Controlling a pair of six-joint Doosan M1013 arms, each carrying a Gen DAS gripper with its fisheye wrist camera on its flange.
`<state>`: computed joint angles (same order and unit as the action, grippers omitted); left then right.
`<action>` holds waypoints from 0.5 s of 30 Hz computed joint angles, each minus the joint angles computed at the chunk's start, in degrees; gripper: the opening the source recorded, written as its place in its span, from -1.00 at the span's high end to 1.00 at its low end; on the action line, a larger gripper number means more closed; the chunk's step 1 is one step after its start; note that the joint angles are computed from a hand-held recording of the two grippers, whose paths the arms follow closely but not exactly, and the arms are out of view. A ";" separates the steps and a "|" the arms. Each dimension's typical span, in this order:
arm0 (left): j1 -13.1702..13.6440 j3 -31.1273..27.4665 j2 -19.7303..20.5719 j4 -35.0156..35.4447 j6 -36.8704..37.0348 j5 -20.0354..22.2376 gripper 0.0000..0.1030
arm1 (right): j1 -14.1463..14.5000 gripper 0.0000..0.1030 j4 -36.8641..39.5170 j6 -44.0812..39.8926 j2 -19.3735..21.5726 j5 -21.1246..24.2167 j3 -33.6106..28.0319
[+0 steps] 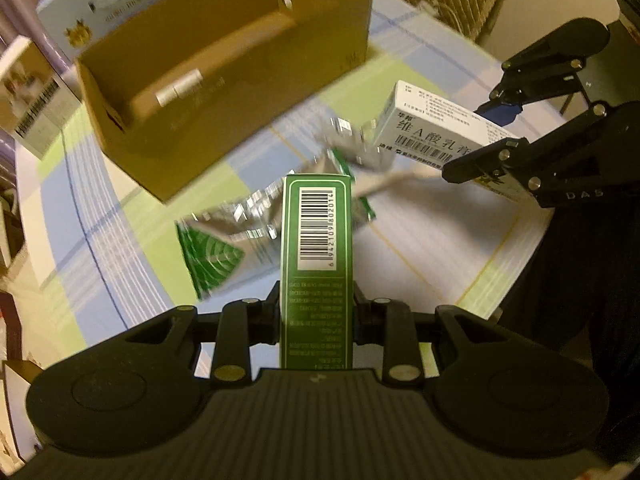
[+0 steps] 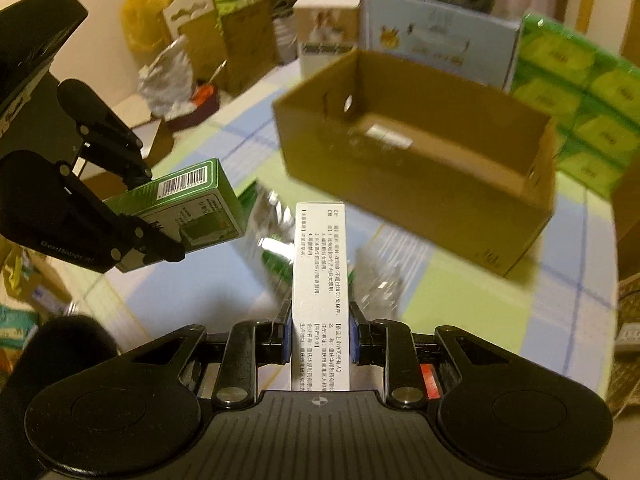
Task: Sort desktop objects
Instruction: 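Carry the green box and white medicine box into the cardboard box and release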
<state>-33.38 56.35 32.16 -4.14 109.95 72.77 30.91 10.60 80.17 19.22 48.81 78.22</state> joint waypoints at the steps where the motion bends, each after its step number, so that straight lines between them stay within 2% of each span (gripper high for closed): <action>1: -0.03 -1.09 0.27 0.13 -0.19 0.29 0.51 | -0.13 0.56 -0.39 0.34 0.02 0.04 -0.58; 8: -0.35 -9.85 3.60 0.93 -1.94 2.74 0.51 | -1.15 0.56 -2.29 3.12 1.47 0.57 -6.17; 15: 0.23 -21.52 9.39 0.13 -5.43 6.30 0.51 | -2.55 0.56 -3.80 5.90 5.49 2.82 -13.10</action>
